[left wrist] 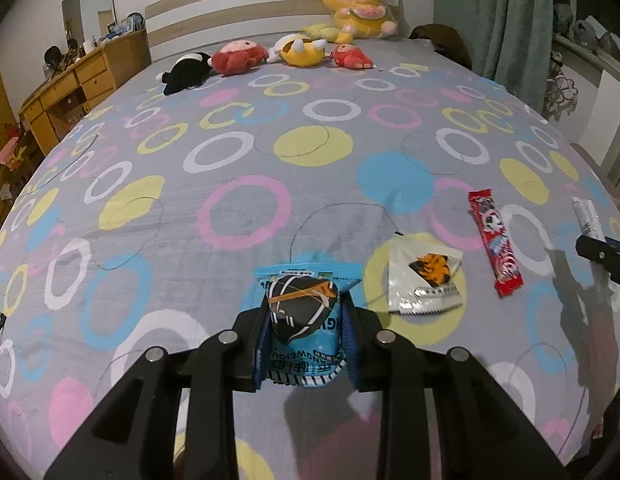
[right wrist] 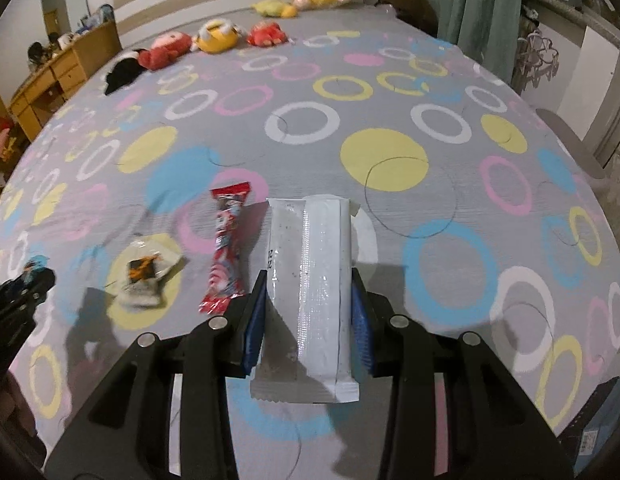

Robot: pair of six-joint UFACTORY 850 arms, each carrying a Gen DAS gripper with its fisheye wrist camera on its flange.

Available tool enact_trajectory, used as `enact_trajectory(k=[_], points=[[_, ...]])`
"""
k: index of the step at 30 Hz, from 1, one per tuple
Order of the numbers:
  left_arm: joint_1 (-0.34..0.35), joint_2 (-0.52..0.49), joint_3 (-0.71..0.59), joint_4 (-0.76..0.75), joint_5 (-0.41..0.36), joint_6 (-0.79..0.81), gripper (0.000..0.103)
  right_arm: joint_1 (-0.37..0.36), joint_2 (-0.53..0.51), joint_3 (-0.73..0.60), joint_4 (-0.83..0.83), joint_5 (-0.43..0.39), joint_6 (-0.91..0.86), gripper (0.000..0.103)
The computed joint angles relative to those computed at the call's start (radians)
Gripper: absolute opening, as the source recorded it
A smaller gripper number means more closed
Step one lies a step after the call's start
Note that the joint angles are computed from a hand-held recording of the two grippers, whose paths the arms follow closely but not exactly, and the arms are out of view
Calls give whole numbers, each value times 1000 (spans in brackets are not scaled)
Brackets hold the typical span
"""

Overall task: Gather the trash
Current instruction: 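Carry the blue snack bag and white stick down over the trash bag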

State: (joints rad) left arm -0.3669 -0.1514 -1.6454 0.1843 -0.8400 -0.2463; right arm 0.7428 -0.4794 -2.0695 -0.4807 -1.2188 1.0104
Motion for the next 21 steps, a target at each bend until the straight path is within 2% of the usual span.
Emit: enact_trajectory(k=[11,21], points=[[4,120,59,-64,-1,11,29,126,85,42,-87,-49,87,37],[-5,271,212,-96,-17,-1,29,257,137,51,-140,-95,129,37]])
